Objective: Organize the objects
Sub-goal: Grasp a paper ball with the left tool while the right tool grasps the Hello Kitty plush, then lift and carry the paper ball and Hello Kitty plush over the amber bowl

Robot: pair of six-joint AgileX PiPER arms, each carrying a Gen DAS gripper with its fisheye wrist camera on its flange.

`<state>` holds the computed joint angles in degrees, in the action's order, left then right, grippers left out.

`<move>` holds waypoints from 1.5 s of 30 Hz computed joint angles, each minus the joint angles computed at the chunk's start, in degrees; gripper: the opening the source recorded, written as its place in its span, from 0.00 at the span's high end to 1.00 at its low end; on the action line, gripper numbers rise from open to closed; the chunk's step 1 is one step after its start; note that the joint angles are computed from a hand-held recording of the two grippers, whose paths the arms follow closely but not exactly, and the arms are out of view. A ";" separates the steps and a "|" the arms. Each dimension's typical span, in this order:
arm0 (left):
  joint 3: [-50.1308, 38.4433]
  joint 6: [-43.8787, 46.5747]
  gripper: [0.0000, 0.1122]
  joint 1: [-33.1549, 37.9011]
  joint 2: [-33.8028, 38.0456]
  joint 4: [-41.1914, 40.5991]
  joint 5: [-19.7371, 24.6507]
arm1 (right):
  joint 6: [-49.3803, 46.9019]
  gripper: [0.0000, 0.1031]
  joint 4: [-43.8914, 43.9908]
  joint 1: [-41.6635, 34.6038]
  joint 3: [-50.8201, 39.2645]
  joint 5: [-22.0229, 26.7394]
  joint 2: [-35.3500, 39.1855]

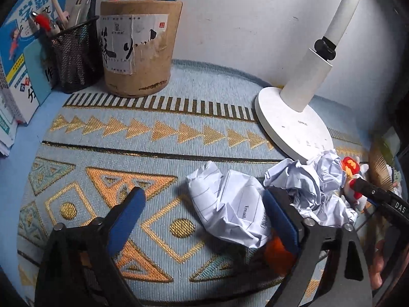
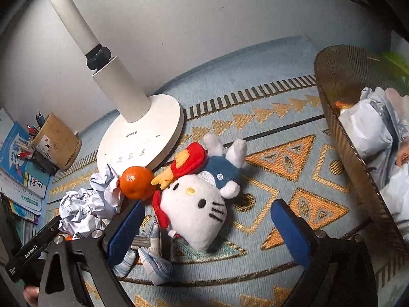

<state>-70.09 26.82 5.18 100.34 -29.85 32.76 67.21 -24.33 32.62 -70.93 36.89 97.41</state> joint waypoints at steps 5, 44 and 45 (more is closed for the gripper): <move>2.79 8.14 0.64 0.63 -2.05 -7.26 -0.27 | 0.85 0.47 -4.31 2.01 -1.29 1.11 1.97; 39.14 -22.69 0.62 -21.12 -41.58 17.45 -10.67 | 29.97 0.21 -18.60 42.07 28.01 25.79 -24.60; 39.16 -20.47 0.62 -20.41 -41.57 15.27 -10.56 | 29.79 0.34 -18.92 42.21 27.79 26.20 -23.83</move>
